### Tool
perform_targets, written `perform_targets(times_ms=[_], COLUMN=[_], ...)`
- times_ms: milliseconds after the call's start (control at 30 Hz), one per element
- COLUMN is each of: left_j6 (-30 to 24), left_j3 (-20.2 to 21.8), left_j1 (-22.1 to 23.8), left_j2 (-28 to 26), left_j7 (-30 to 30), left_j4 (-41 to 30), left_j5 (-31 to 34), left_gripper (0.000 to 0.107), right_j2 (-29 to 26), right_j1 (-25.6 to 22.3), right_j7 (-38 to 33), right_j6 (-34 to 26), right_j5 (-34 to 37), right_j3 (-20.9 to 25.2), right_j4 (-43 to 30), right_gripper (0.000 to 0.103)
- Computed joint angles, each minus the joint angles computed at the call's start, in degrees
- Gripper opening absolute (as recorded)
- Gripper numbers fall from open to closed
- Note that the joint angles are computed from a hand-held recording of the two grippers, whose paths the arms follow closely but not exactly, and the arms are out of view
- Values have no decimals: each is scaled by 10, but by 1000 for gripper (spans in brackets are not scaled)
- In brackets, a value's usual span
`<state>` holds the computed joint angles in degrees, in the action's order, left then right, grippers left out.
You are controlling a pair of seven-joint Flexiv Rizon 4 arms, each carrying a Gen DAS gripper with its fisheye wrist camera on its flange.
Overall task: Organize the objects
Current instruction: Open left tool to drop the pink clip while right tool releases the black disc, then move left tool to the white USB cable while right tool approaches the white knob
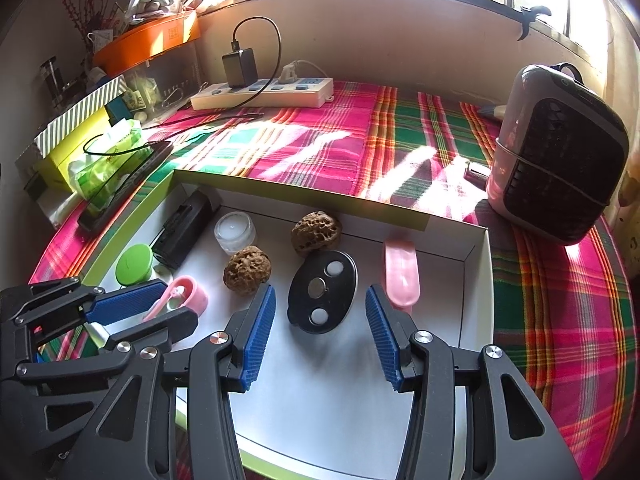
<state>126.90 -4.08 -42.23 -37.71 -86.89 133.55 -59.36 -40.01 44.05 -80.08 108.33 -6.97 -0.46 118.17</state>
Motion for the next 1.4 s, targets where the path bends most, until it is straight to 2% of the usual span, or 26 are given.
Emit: perform_targets(times_ms=[333,833,1400], left_j6=[6,53,95], left_j3=[-9,-48,-76], left_j1=[-16,-31,-46], left_j2=[10,24,30], left_j7=[20,39,6], left_j4=[1,10,30], left_j5=[-33,-86,-78], left_gripper=[28,28,28], right_j2=[13,45,79], right_j1=[18,38,49], right_j7=[-11,-38,-85], right_j6=[20,65,123], right_j5=[22,82,169], right_j3=[-12,-14,1], right_j4=[21,72,141], right_gripper=[51,51,51])
